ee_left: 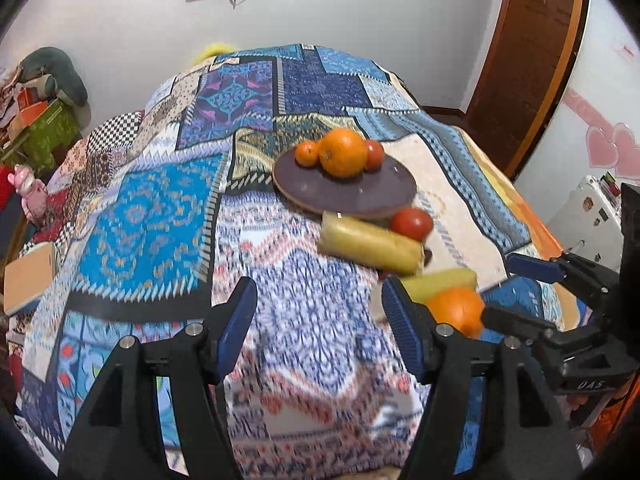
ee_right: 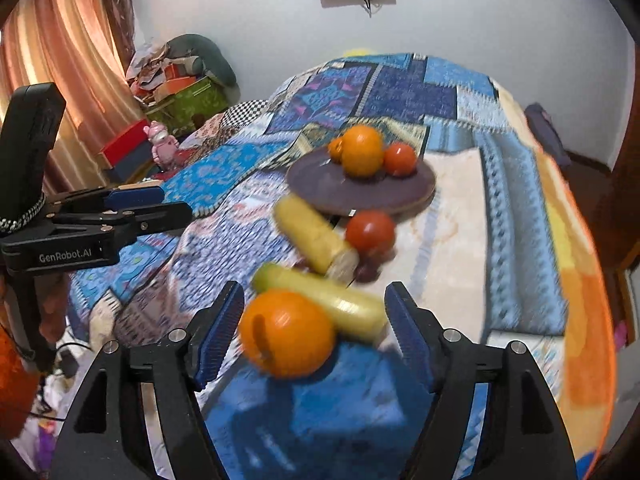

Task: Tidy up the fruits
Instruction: 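Grasp a yellow-green cucumber with the left tool while the right tool grasps another large orange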

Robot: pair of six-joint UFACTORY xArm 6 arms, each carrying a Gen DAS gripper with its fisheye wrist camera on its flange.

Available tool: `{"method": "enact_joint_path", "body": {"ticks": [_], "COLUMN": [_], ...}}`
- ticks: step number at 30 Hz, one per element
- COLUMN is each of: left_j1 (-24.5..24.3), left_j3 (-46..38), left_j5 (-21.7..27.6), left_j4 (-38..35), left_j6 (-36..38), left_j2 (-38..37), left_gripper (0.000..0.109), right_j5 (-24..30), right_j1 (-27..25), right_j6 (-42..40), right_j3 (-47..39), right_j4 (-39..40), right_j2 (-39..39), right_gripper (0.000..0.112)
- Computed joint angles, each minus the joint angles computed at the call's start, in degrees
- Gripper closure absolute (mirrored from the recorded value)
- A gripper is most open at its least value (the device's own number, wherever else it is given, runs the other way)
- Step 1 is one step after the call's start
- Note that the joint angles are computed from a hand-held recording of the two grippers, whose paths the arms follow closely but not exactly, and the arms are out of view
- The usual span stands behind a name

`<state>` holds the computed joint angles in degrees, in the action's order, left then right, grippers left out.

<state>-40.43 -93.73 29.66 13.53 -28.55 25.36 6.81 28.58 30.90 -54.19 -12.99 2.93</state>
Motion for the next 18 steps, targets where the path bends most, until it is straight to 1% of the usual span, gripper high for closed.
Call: {"method": "enact_joint_path", "body": {"ticks": [2,5,7,10,12,16,18], "left_j1": [-0.2,-0.5,-0.5,-0.5,-0.5,-0.9,-1.1], "left_j3": [2.8,5.8,7.2,7.8,7.0,4.9,4.0], "left_j5": [-0.9,-1.7,-2.3,-2.5,-1.8,-0.7,-0.5], "left_j4": [-0.2,-0.8,-1.6,-2.6,-3.0,-3.9,-4.3], "left_j6": [-0.5,-0.8,-0.4,-0.6,-0.5,0.7,1.5], "left_j2": [-1.5,-3.0,-3.7,-3.8,-3.0,-1.2,-0.4], "left_gripper": [0.042,0.039,0.038,0.032,0.031,0.031,0.03], "right_j5": [-0.1,1.6,2.5,2.9,3.1,3.9,3.8], "right_j1": [0.5,0.7,0.9,1.8,2.2,2.3,2.3], "right_j6": [3.9,8.5,8.0,2.2,2.3,7.7,9.2], "right_j3": [0.4,-0.9,-1.5,-2.6,-3.4,-4.9,-4.8], "right_j4": [-3.0,-7.5,-6.4,0.6,0.3,-6.8,-8.8], "right_j2": [0.4,2.0,3.0,4.7,5.8,7.4,7.5], "right_gripper": [0.036,0.035,0.035,0.035,0.035,0.035,0.036]}}
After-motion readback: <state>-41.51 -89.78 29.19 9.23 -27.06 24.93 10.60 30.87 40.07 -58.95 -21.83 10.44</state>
